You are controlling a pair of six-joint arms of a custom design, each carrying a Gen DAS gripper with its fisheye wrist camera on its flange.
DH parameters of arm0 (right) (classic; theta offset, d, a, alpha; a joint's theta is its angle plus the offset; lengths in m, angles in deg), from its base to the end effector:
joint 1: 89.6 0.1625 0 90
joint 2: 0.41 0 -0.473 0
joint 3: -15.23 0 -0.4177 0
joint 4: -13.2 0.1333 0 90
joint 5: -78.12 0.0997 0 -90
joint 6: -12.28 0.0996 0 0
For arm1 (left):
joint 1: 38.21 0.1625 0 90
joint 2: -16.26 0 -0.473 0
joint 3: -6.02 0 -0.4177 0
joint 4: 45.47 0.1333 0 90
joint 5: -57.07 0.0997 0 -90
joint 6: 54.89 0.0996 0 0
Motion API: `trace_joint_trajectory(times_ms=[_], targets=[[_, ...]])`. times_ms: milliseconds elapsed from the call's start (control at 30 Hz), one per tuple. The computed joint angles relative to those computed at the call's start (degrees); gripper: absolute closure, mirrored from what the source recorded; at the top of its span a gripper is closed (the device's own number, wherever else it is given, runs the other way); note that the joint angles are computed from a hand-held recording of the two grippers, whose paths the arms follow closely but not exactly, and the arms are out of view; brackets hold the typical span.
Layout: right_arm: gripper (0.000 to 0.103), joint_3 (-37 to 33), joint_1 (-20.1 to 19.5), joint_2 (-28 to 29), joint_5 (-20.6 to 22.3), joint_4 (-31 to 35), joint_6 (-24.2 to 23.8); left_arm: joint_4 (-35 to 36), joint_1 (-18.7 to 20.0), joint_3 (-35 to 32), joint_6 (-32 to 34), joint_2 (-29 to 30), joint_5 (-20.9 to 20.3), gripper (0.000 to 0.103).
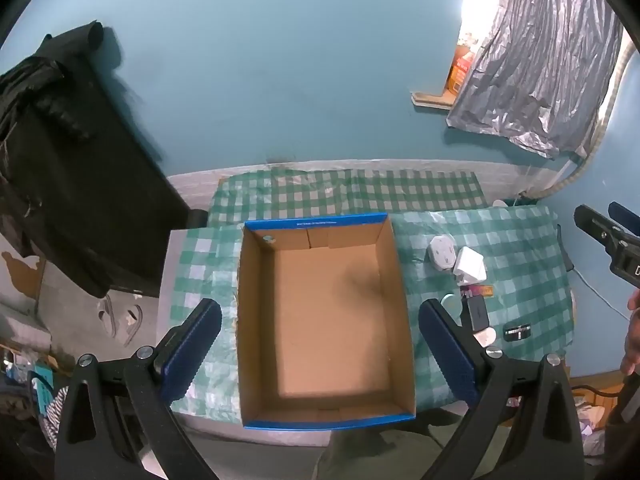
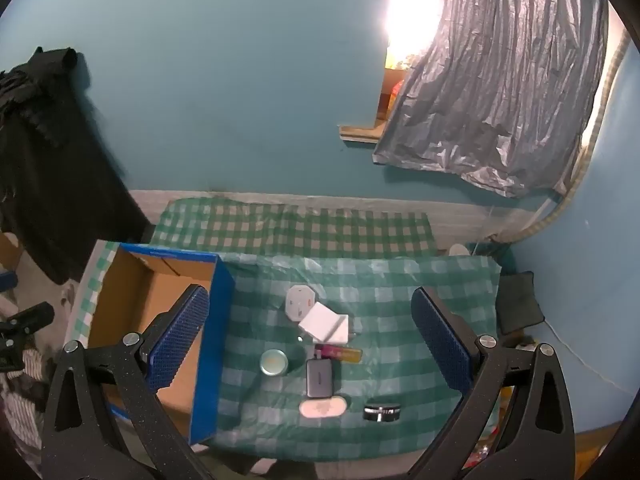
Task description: Organize rigid objects
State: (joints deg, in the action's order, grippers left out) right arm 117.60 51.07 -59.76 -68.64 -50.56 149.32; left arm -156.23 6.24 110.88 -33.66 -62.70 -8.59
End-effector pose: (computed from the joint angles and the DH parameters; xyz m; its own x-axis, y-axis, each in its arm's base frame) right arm 0.4422 -0.2977 0.1719 -0.3752 0.8260 0.4206 0.0249 0.4625 -0.8863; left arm -0.2759 -0.5149 0.3450 -0.3127 0.8829 -0.3502 0.8842 0.4053 0.2322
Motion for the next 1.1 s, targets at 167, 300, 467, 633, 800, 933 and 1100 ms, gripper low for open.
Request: trace_joint_trajectory(times_ms=[167, 300, 467, 633, 800, 933, 1100], targets=[[0.002, -0.2, 0.1, 0.0, -0.1, 0.0, 0.0, -1.0, -0.1, 0.6, 0.7, -0.2, 0.0, 0.003], [0.002, 0.0, 0.0, 0.0, -0.2, -0.1, 0.1, -1.2, 0.0, 0.6, 1.1, 0.0, -0.3, 0.003], [0.002, -0.1, 0.1, 0.0, -0.1, -0.1, 0.0, -1.1, 0.0, 0.5, 1.0, 0.2, -0.5, 0.003], [0.002, -0.1, 0.0, -0.1, -0.1, -0.2, -0.3, -1.2, -0.1, 0.8, 1.0, 0.0, -0.3, 0.003], [0.002, -0.2, -0.1, -0.1, -0.1, -0.3, -0.5, -1.2, -0.2, 0.7, 0.9, 0.1, -0.4, 0.003], [0.002, -0.2, -0.2, -0.1, -0.1, -0.5, -0.7, -1.0, -0.2, 0.6, 0.9, 0.2, -0.3, 0.003], [0.002, 0.2, -0.4, -0.4, -0.2, -1.1, -1.5, -0.9, -0.2, 0.7, 0.8, 0.0, -0.3, 0.003]])
